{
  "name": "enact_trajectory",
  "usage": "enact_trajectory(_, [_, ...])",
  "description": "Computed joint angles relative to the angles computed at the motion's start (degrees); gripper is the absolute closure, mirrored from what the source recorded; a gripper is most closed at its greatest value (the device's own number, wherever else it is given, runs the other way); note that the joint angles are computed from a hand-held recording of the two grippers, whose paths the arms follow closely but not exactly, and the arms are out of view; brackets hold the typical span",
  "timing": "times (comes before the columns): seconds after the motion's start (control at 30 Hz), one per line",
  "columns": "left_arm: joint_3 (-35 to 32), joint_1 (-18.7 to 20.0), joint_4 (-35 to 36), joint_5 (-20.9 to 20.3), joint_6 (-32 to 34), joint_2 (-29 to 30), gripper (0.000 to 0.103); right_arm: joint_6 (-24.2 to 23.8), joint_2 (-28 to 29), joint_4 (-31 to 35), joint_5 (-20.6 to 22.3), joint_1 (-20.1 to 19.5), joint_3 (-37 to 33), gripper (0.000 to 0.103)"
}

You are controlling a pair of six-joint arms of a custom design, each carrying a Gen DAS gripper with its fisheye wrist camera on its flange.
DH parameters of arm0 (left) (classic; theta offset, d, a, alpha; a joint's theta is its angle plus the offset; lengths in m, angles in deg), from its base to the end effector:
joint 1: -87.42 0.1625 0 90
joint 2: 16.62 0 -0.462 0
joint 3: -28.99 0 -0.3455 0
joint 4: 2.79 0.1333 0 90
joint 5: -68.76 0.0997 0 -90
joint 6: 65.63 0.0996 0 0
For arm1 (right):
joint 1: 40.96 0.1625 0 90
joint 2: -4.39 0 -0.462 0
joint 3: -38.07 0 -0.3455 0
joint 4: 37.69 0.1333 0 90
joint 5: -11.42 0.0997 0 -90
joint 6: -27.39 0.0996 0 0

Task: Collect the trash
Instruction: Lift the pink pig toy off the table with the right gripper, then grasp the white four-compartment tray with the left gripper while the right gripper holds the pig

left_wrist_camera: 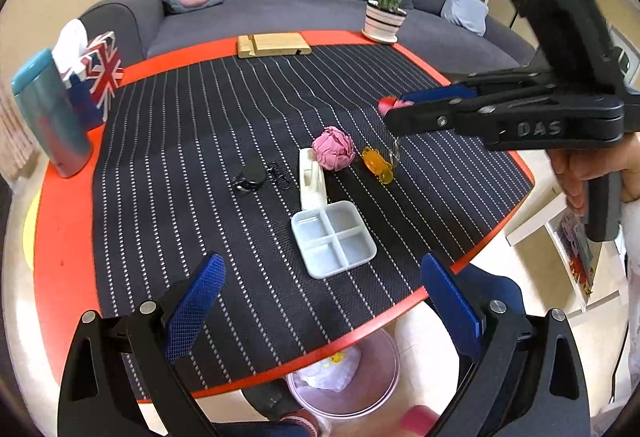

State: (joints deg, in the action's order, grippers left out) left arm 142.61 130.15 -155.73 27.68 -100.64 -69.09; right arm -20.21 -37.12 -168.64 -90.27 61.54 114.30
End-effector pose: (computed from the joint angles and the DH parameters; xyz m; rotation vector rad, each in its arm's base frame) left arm -0.2625 -0.5262 0.1640 0.2406 2.4010 -0.7505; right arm 0.2705 -0.6976 0.1858 1.4451 -2.5304 0.0612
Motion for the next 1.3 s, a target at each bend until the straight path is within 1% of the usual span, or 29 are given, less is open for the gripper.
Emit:
enact_trajectory(0.27, [-5.9,2.8,6.5,-1.6,-2.4,3.2,0.008,0.7,-0.3,-0.1,-0.6,-0.4,-1.2,0.069])
enact_trajectory(0.4, [-7.9,4.2,9.4,-2.2,-5.0,4.6,0.008,0.9,-0.4,-0.4,-0.8,-0.6,-1.4,0.069])
enact_trajectory(0.57, [-9.8,5.4,12.2,-1.6,-8.0,6.4,0.009,1.2,-0.5,-0.4,-0.7,-0.9,-1.5,0.069])
enact_trajectory(0.77, [-10.8,5.9,14.5,0.1,-10.5,7.7,0.01,1.2,-0.6,-0.5,-0.4,-1.2,-1.4,0.069])
enact_trajectory(0.8, [-10.7,6.0,14.2,0.0,-10.4,7.8,0.015,1.2,-0.6,-0.5,-0.4,-1.3,-1.4,0.069])
enact_trajectory(0.9, [-10.7,6.0,14.0,0.4,-10.2,8.1,0.02,1.3,-0.5,-0.4,-0.5,-1.4,-1.4,0.069])
enact_trajectory(0.97, [-10.6,5.9,13.5,0.5,-9.5,8.1,0.028,1.3,-0.6,-0.4,-0.5,-1.4,-1.3,0.069])
enact_trajectory(1.0, [-10.5,5.8,13.4,0.6,-9.4,8.0,0.034,1.3,-0.6,-0.4,-0.5,-1.4,-1.2,0.069])
enact_trajectory(1.07, [-10.4,5.8,13.2,0.4,-8.8,7.7,0.034,1.3,-0.6,-0.4,-0.5,-1.4,-1.2,0.069])
enact_trajectory(1.2, [-9.3,5.8,11.3,-0.1,-7.5,7.1,0.041,1.3,-0.6,-0.5,-0.4,-1.5,-1.1,0.069])
enact_trajectory(1.3, [-8.7,5.7,10.4,-0.3,-6.5,6.6,0.042,1.2,-0.6,-0.5,-0.4,-1.6,-1.1,0.069])
